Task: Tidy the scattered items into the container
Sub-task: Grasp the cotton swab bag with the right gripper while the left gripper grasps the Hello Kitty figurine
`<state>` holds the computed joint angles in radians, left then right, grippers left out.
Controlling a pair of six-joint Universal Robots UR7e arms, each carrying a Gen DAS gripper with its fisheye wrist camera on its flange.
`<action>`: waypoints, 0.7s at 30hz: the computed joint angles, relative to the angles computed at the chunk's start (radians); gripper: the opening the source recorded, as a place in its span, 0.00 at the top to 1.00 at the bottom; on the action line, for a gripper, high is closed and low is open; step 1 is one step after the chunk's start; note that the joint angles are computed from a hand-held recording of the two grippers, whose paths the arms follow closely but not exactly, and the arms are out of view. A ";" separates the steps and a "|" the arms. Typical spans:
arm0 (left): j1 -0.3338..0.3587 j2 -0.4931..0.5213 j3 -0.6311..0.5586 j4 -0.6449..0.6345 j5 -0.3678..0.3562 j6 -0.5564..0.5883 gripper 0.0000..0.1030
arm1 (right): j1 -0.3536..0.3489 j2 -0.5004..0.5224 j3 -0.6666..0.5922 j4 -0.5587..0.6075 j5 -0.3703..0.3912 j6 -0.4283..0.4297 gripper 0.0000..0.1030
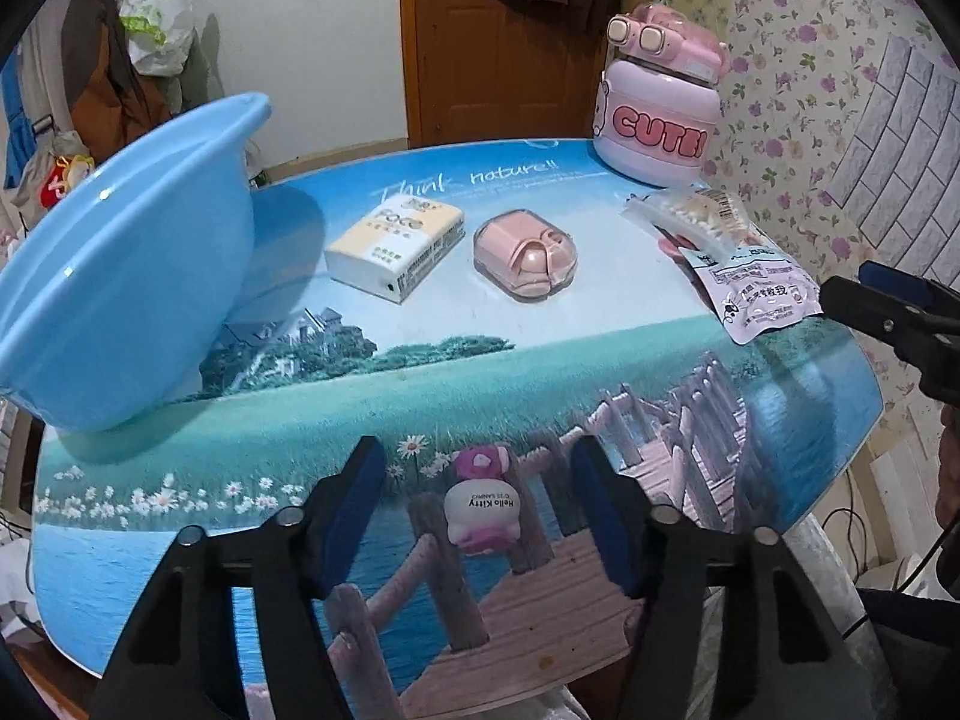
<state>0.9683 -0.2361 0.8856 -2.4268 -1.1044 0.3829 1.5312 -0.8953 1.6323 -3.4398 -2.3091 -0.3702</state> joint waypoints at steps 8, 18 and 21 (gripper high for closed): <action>0.007 -0.007 0.028 -0.075 -0.018 0.034 0.80 | -0.009 0.037 -0.101 0.080 0.004 -0.032 0.08; 0.012 -0.012 0.032 -0.074 -0.037 0.041 0.80 | -0.035 0.122 -0.305 0.225 -0.041 -0.103 0.04; 0.013 -0.014 0.035 -0.075 -0.041 0.043 0.80 | -0.040 0.150 -0.364 0.244 -0.067 -0.129 0.04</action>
<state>0.9809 -0.2505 0.9207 -2.5021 -1.1454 0.4263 1.4910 -0.7453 1.2678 -3.1954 -2.3758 -0.4987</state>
